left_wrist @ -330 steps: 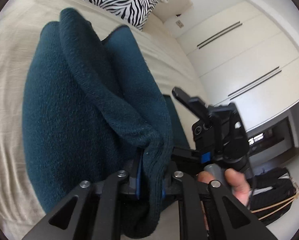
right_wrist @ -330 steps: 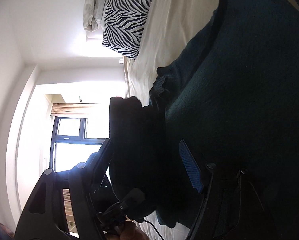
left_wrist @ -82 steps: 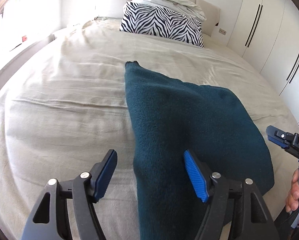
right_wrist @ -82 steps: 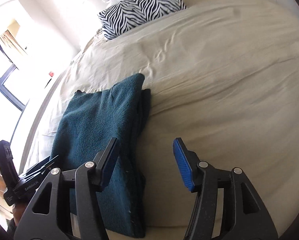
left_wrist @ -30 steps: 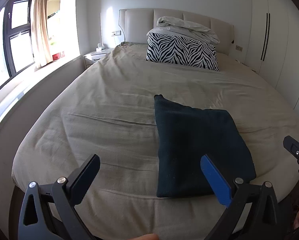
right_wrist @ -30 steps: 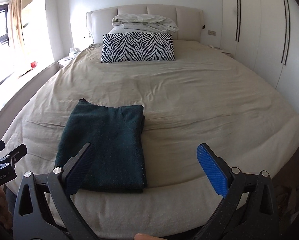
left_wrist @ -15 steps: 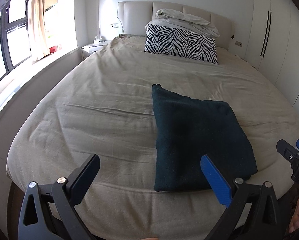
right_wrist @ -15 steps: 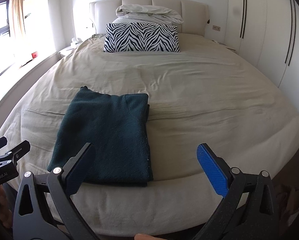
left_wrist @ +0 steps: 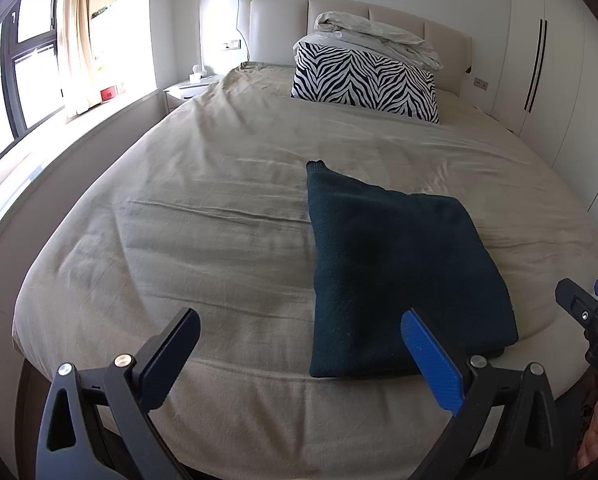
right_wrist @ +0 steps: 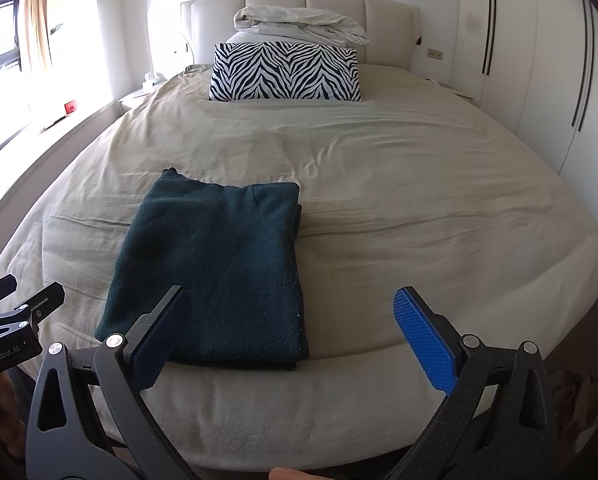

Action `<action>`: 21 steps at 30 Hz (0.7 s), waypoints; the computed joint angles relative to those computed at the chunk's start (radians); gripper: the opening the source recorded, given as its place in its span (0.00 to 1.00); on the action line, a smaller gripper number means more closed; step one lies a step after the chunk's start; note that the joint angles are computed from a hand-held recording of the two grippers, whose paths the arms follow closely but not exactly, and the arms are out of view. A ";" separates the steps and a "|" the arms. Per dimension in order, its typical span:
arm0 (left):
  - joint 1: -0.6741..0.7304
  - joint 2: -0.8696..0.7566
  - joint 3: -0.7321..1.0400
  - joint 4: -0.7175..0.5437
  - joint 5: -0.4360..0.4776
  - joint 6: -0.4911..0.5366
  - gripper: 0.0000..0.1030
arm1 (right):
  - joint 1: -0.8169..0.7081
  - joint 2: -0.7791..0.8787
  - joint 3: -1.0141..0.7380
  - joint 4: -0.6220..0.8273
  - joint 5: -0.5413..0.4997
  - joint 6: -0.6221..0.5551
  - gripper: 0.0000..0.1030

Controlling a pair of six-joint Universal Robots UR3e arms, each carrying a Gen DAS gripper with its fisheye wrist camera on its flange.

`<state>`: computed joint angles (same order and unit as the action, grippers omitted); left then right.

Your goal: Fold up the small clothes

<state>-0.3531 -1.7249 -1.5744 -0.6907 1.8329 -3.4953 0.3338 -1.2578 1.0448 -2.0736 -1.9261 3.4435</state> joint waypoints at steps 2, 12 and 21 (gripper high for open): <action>0.000 0.000 0.000 0.000 0.001 -0.001 1.00 | 0.000 0.000 0.002 -0.002 0.001 0.000 1.00; -0.001 0.003 -0.015 0.004 -0.003 -0.001 1.00 | 0.002 0.002 0.002 -0.002 0.000 0.003 1.00; -0.004 -0.002 -0.010 -0.001 -0.004 -0.004 1.00 | 0.006 0.004 0.002 -0.001 -0.003 0.008 1.00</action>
<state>-0.3575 -1.7265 -1.5848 -0.6916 1.8289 -3.4995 0.3397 -1.2541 1.0465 -2.0748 -1.9288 3.4512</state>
